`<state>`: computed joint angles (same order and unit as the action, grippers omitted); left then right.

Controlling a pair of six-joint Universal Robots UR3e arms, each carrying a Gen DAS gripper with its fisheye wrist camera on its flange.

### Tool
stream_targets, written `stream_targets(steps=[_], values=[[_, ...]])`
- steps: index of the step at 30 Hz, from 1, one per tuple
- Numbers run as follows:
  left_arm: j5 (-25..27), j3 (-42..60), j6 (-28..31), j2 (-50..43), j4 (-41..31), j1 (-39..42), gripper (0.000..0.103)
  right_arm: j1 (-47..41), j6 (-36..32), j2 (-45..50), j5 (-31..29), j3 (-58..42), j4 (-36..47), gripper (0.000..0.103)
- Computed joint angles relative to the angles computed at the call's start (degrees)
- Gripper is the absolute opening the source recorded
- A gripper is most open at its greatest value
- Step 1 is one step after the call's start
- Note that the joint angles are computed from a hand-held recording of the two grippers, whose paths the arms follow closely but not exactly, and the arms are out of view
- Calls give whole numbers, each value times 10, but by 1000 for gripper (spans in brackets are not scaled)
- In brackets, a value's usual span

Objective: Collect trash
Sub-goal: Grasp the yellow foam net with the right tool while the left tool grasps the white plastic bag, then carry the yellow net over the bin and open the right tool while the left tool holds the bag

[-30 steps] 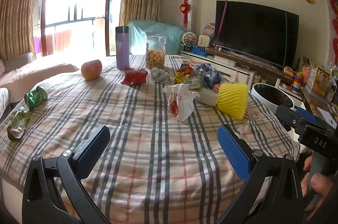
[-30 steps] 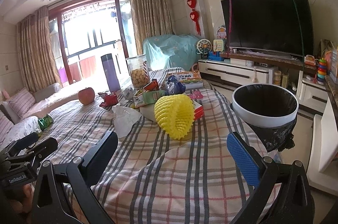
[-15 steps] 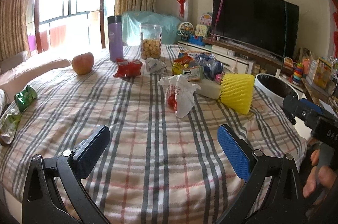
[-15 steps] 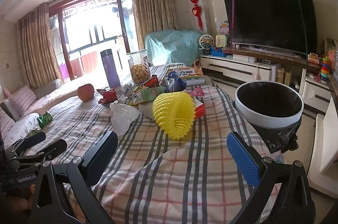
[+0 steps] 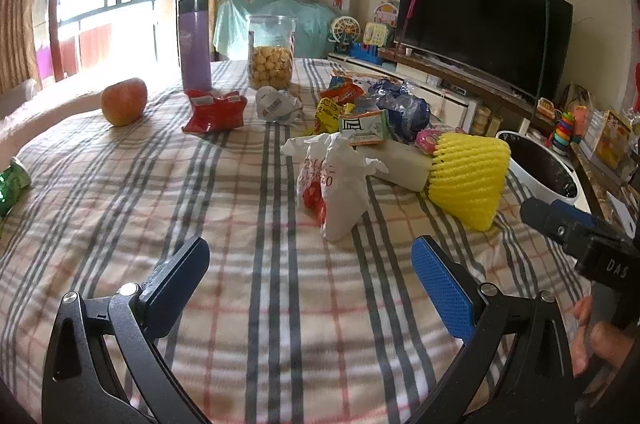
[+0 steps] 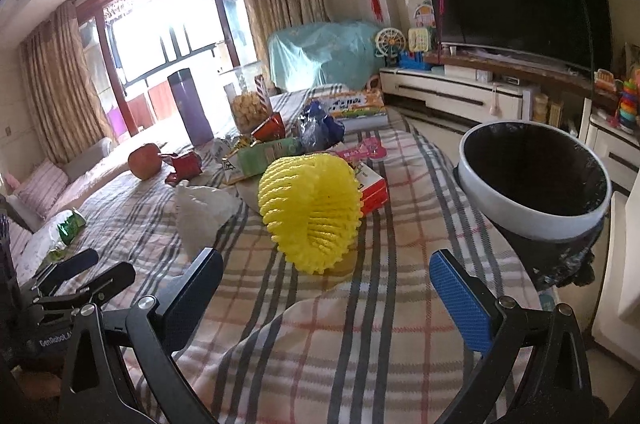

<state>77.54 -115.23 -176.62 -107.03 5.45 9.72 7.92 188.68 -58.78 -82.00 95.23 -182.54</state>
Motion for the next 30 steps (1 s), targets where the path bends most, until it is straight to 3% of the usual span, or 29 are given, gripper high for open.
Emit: stream_targets(steps=[9,15,18,20,21,22,24,30], values=[[16,124,-2,-78,-82,-26,100,-20,-7,58,21,-98,89,102],[7,213,-4,-128,-156,-33,85,-38,-2,87,64,-147,134,95],[-22,246,-6,-143,-205,-28,62,-37,-3,97,76,-169,152,84],[-34,259,0,-149,-229,-27,35,-38,-10,100,84,-175,159,69],[-36,261,3,-150,-235,-28,30,-37,-11,101,87,-178,164,58],[-37,258,4,-148,-233,-29,26,-38,-12,102,92,-179,167,44],[-38,242,6,-139,-215,-30,22,-42,-10,100,100,-170,160,31],[-52,195,13,-108,-189,-33,16,-58,-14,60,120,-103,122,24]])
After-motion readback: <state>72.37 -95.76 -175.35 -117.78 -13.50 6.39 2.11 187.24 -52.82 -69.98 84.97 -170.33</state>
